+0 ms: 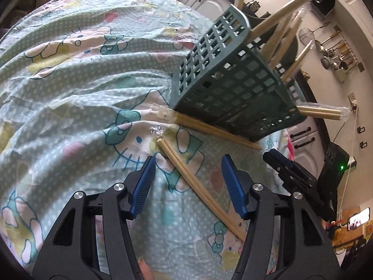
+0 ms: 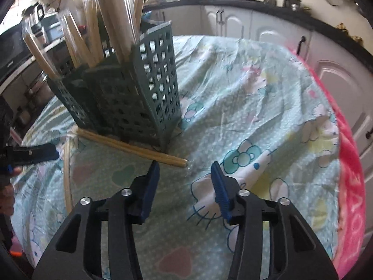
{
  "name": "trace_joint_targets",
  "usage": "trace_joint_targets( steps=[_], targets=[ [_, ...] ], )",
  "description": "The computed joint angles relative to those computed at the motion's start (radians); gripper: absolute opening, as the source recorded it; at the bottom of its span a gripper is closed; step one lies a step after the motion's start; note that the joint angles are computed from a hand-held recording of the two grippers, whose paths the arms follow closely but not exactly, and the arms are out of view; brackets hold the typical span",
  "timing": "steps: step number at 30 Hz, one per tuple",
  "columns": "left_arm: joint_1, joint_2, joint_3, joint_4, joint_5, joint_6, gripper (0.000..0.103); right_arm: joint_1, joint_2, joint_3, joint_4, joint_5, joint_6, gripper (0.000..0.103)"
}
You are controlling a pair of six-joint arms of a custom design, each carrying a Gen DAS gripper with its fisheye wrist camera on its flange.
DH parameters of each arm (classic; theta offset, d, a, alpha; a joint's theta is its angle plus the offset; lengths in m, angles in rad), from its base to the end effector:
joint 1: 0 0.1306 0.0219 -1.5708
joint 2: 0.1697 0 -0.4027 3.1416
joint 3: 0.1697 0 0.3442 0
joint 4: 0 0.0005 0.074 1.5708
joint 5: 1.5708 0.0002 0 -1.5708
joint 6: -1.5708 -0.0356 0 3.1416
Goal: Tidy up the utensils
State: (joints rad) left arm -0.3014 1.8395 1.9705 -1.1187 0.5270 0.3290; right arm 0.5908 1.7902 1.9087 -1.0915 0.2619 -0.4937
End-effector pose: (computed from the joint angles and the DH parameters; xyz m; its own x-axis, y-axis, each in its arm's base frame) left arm 0.5595 -0.1932 0.4526 -0.9227 -0.0056 -0.3854 0.2355 0.7833 -0.5752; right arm 0.4849 0.3135 0.4542 -0.8021 0.0132 -0.5970 -0.0419 0.9961 0.0782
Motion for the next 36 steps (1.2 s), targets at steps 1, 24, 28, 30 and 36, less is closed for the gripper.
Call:
trace_joint_targets(
  steps=[1,24,28,30,36],
  targets=[
    [-0.001,0.01,0.017,-0.009,-0.003,0.002,0.051,-0.001,0.008,0.006,-0.008,-0.003,0.014,0.04],
    [-0.025,0.085,0.124,-0.07,-0.152,-0.012,0.016,-0.002,0.007,-0.013,0.017,-0.062,0.124,0.008],
    [-0.014,0.076,0.105,-0.063,-0.126,-0.022,0.012,0.016,-0.005,-0.014,0.006,-0.047,0.116,0.006],
    [-0.006,0.071,0.093,-0.055,-0.102,-0.02,0.011,0.031,-0.014,-0.009,-0.003,-0.027,0.114,0.005],
    [0.015,0.044,0.043,-0.018,-0.049,-0.018,0.009,0.08,-0.047,0.005,-0.02,0.057,0.107,0.005]
  ],
)
